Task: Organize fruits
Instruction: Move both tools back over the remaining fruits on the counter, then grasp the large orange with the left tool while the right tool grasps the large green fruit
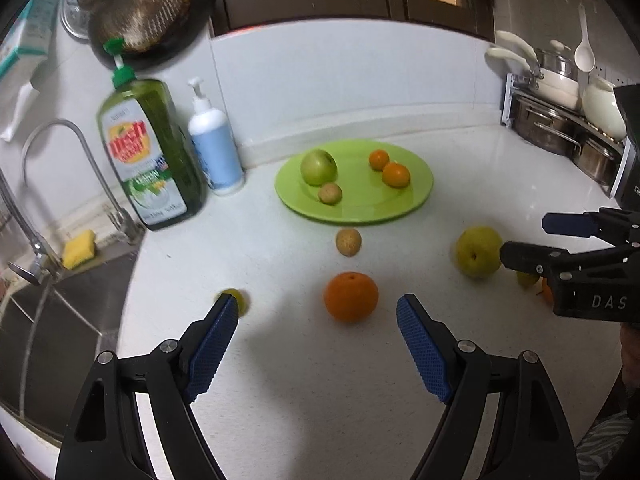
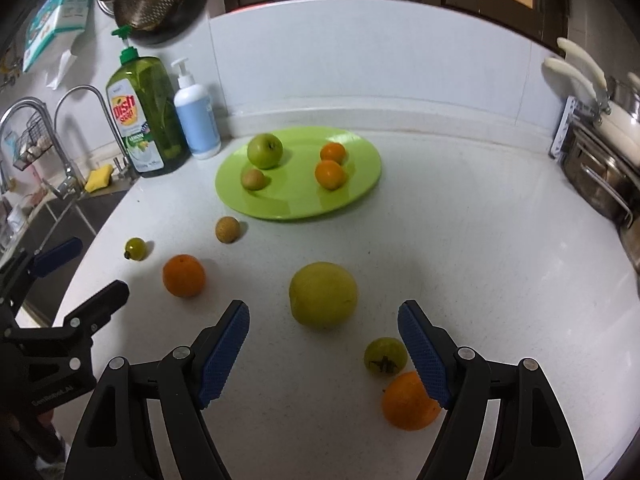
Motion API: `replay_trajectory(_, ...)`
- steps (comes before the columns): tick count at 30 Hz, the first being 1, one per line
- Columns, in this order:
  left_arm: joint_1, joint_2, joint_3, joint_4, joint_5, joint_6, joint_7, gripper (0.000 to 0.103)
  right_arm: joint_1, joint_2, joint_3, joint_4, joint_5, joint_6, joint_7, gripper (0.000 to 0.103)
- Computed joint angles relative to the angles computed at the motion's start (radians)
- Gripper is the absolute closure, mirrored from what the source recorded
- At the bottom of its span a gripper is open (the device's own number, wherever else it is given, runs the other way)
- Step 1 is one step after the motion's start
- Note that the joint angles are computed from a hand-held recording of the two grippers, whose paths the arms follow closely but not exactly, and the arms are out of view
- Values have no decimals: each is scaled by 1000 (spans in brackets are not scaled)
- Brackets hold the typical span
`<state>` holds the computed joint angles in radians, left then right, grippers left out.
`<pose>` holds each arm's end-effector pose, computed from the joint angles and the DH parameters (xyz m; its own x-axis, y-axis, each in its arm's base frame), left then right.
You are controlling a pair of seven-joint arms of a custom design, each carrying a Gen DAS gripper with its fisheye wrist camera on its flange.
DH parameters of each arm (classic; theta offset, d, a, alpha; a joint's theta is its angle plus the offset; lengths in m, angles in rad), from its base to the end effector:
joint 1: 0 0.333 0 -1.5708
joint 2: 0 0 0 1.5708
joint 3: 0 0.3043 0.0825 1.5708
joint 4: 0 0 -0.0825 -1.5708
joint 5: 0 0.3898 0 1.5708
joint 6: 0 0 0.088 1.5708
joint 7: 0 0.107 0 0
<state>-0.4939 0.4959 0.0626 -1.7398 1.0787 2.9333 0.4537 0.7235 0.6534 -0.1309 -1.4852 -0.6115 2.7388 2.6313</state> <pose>0.6010 -0.3444 0.3327 -0.2671 -0.9561 -0.1208 -0.6303 0.2681 -0.7286 0.5995 0.4558 0.3412 0.1050 -0.9922 -0.0671 -0.7448 -0.0337 -0.6664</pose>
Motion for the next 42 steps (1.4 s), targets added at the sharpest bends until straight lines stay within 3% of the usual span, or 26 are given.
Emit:
replay_trajectory(6,70,79,-88,69,-225,-12,247,29,-50,54,48,74,85,-34,-100,28)
replay_trajectory(17,82,168,-118,166,-495,-55,497,39,-115,166,122,224,300,-107,-333,38)
replay_trajectory(28,55,202,-94,210,-637,-86,602,48,-113,214,118,290,391,-133,-414,46)
replay_trajectory(34,80,213,-129,218,-702,-91,669,60,-113,218,113,293,403,-129,-416,52)
replay_trajectory(42,56,207,-101,215,-719,-85,669,60,-110,210,107,275,406,-107,-402,53)
